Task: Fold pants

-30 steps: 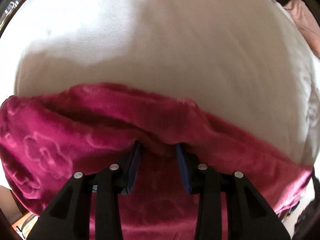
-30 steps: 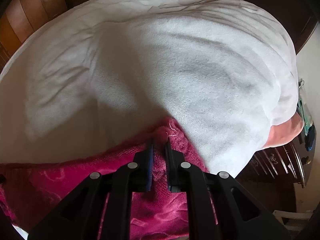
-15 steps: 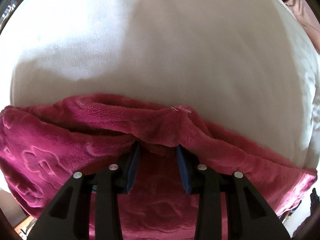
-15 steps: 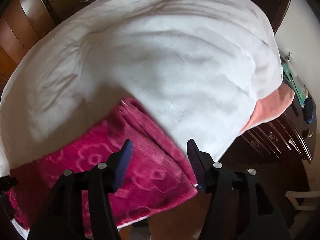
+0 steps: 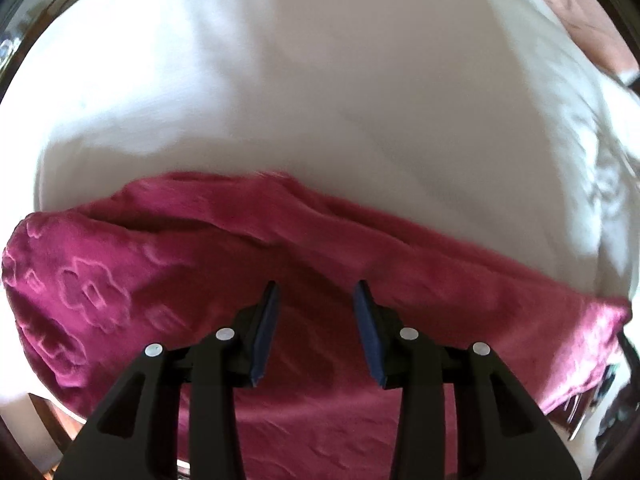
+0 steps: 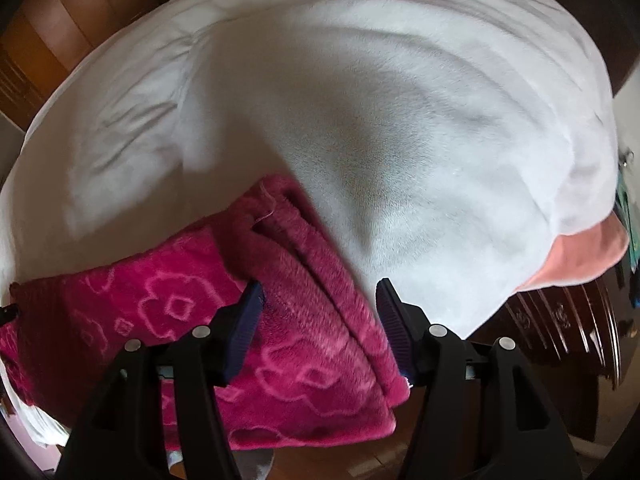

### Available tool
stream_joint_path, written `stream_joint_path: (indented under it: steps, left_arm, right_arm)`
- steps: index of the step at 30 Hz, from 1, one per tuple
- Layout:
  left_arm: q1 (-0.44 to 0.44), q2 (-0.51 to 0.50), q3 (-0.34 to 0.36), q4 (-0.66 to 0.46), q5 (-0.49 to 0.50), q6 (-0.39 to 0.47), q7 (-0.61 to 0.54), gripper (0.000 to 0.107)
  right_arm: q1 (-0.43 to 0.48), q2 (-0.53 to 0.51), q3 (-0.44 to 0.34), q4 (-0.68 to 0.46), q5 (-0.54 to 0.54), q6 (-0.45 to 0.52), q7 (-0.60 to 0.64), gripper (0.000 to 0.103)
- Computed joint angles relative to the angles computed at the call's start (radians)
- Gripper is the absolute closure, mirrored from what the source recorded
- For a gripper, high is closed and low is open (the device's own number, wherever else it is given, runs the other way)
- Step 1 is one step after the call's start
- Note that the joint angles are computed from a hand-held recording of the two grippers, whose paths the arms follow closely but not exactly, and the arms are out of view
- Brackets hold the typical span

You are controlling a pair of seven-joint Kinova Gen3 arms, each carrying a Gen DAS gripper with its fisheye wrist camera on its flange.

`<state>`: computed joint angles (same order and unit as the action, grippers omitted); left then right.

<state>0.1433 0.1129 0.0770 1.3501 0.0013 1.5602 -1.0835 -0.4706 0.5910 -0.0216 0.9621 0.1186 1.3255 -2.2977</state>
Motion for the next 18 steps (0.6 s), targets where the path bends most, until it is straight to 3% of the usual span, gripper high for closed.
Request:
stream_joint_path:
  steps: [5, 8, 13, 18]
  left_arm:
    - [0.089, 0.003, 0.065, -0.010, 0.031, 0.016, 0.009, 0.064]
    - [0.174, 0.033, 0.111, -0.034, 0.033, 0.019, -0.006, 0.059]
    - [0.293, 0.098, 0.142, -0.094, -0.009, 0.034, -0.057, 0.059]
    - [0.345, 0.130, 0.130, -0.144, 0.000, 0.054, -0.080, 0.059]
  right_arm:
    - [0.027, 0.024, -0.014, -0.014, -0.030, -0.004, 0.044, 0.045]
    - [0.032, 0.034, -0.019, -0.024, -0.044, -0.004, 0.071, 0.055]
    - [0.041, 0.035, -0.028, -0.031, -0.070, -0.006, 0.129, 0.082]
    - [0.059, -0.036, -0.039, 0.053, -0.113, -0.085, 0.126, 0.088]
